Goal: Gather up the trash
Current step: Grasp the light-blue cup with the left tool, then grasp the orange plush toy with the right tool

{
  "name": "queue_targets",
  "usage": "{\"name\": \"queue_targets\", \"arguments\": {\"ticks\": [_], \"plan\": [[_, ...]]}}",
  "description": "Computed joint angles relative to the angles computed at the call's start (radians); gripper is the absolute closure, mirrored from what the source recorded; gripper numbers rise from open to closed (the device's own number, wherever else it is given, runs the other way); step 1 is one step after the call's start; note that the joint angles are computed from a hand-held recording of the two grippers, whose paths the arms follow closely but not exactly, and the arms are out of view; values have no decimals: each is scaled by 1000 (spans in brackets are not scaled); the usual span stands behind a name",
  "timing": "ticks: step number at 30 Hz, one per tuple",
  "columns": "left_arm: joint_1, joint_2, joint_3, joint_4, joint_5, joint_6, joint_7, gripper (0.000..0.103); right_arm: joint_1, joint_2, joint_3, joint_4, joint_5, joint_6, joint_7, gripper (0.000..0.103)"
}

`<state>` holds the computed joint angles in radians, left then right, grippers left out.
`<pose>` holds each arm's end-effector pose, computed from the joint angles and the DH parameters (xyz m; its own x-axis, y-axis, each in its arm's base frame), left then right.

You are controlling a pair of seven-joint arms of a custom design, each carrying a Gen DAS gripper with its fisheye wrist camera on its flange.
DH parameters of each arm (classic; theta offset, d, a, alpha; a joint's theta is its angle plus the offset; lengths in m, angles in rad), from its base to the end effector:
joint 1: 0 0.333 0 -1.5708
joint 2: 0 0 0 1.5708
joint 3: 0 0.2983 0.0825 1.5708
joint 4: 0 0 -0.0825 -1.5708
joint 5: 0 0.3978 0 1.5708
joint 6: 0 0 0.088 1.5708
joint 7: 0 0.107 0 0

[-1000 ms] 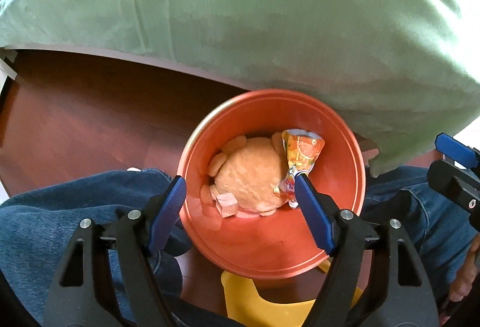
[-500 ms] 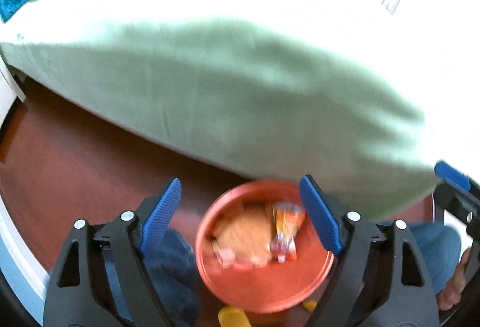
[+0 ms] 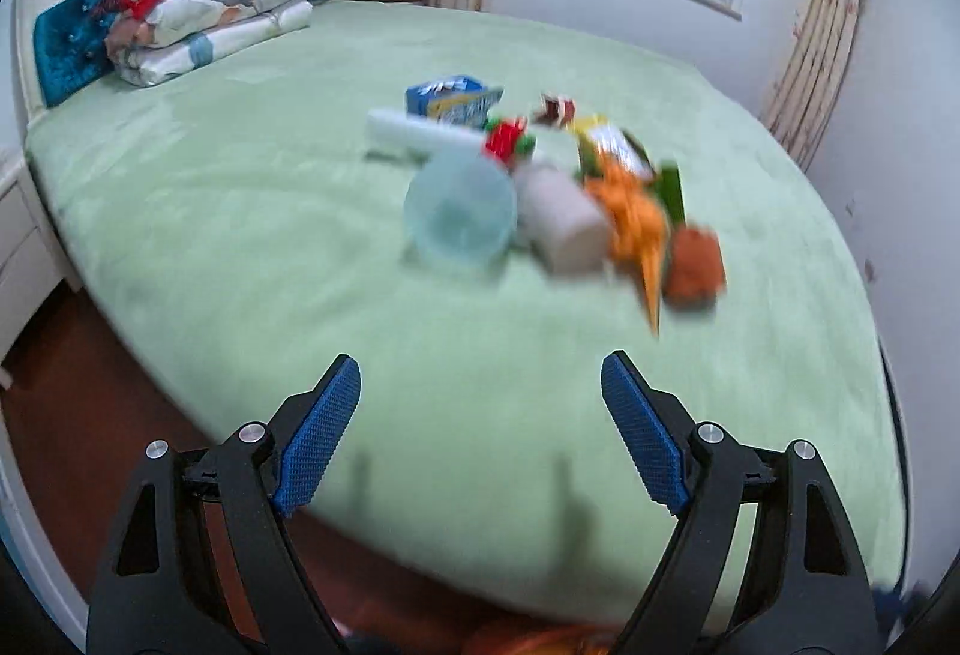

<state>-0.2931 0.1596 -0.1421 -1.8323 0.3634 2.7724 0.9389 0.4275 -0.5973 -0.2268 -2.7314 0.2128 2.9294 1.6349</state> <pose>0.5960 -0.2884 0.5117 -0.1368 -0.9803 0.1428 -0.7052 -0.0049 -0.7090 0.4149 0.0702 0.4623 0.0645 -0.9379 -0.3408 -0.7515 0.1790 -0.6350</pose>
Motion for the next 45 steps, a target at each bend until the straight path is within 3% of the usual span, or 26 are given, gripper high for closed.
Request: {"name": "queue_targets", "arguments": {"ticks": [4,9,10,12,13,14,18,22,31,35,39,42,45], "plan": [[25,161,-25,235,-166,-82,115,22,6,18,-6,8,5,2,-8,18],[-19,307,23,462,-201,-211,110,26,4,36,-8,13,9,-3,-20,18],[-18,330,23,494,-215,-230,115,32,8,38,-13,14,14,-5,-25,18],[-17,385,21,578,-245,-285,128,56,9,43,-15,16,22,-6,-32,18],[-15,400,19,598,-261,-304,132,76,10,45,-16,18,26,-7,-36,18],[-4,406,8,601,-290,-308,144,85,11,47,-17,20,30,-7,-40,18],[10,364,-3,529,-351,-250,171,98,11,48,-15,21,43,-3,-50,18],[17,299,-9,443,-375,-229,189,98,14,46,-14,20,52,-1,-55,18],[44,-2,-32,42,-406,-32,277,98,3,74,14,66,23,10,-40,18],[59,-158,-53,-156,-431,16,328,98,-18,157,36,154,-3,30,-34,18],[61,-288,-66,-328,-524,59,395,98,-92,287,96,280,-70,55,7,18],[49,-370,-65,-431,-602,78,450,98,-52,420,54,438,19,18,-70,18],[49,-412,-65,-484,-643,82,470,98,-129,547,111,590,-76,-35,2,18]]}}
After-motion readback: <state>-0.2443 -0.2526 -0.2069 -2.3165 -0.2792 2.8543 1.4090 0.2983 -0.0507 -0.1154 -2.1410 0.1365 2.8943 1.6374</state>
